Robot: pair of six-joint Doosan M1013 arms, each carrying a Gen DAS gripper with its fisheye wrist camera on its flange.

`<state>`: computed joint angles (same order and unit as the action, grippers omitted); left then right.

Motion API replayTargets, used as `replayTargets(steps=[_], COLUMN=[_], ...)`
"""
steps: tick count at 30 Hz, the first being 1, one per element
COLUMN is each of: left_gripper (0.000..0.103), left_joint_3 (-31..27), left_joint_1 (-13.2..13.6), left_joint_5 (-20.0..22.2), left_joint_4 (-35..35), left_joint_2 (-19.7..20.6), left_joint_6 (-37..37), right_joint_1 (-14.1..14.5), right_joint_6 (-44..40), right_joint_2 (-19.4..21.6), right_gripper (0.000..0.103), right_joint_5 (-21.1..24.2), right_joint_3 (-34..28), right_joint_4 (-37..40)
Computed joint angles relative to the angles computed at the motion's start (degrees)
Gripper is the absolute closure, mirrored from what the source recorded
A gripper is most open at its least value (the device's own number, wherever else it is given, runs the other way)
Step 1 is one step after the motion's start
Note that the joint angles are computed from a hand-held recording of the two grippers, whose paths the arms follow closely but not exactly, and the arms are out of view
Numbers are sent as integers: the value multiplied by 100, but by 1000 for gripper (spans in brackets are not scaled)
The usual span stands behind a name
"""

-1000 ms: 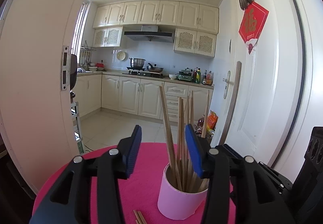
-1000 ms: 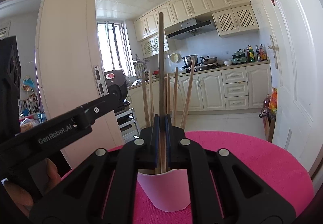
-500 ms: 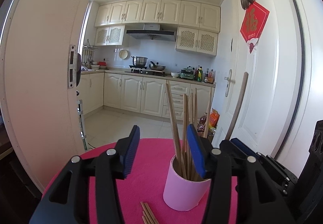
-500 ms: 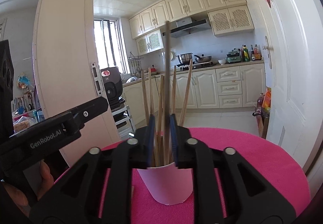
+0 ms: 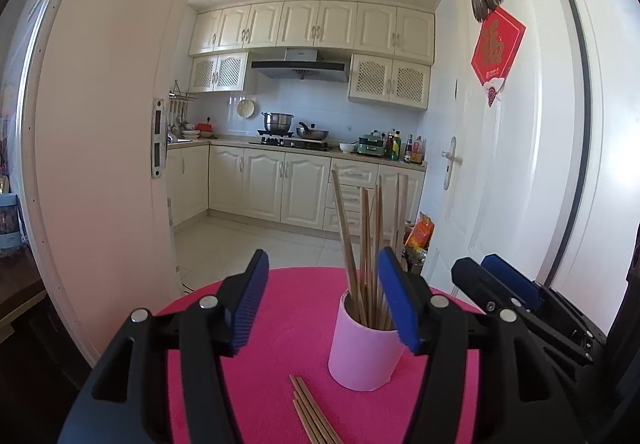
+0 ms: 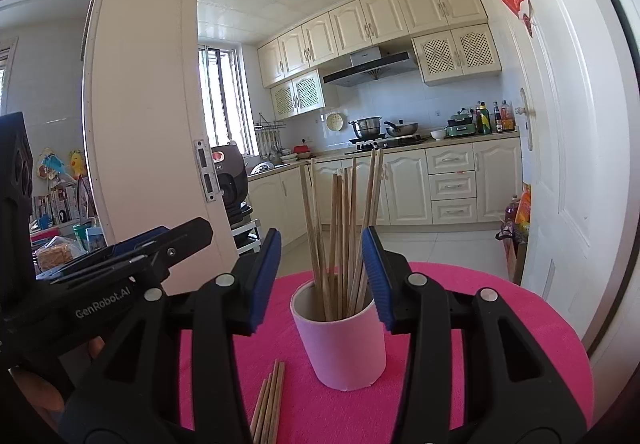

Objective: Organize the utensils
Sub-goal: 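Move both open tools back down to the chopstick pile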

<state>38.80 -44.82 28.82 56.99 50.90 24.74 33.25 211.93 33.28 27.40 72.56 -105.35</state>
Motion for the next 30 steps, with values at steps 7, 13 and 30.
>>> replayTargets(steps=[7,13,30], left_gripper=[43,42,40], left_joint_3=[351,606,-1629], left_joint_1=[-61,-75,227], left_joint_5=[99,161,3605], left_joint_4=[-131,-372,-4422], left_joint_2=[-225,-375,728], left_joint_6=[161,296,3487], right_joint_1=[93,159,33], right_joint_6=[-281,-592,-5068], right_joint_2=[-128,-213,-89], right_gripper=[57,54,49], right_joint_5=[89,150,330], right_joint_3=[137,240,-111], right_joint_4=[371,793,5809])
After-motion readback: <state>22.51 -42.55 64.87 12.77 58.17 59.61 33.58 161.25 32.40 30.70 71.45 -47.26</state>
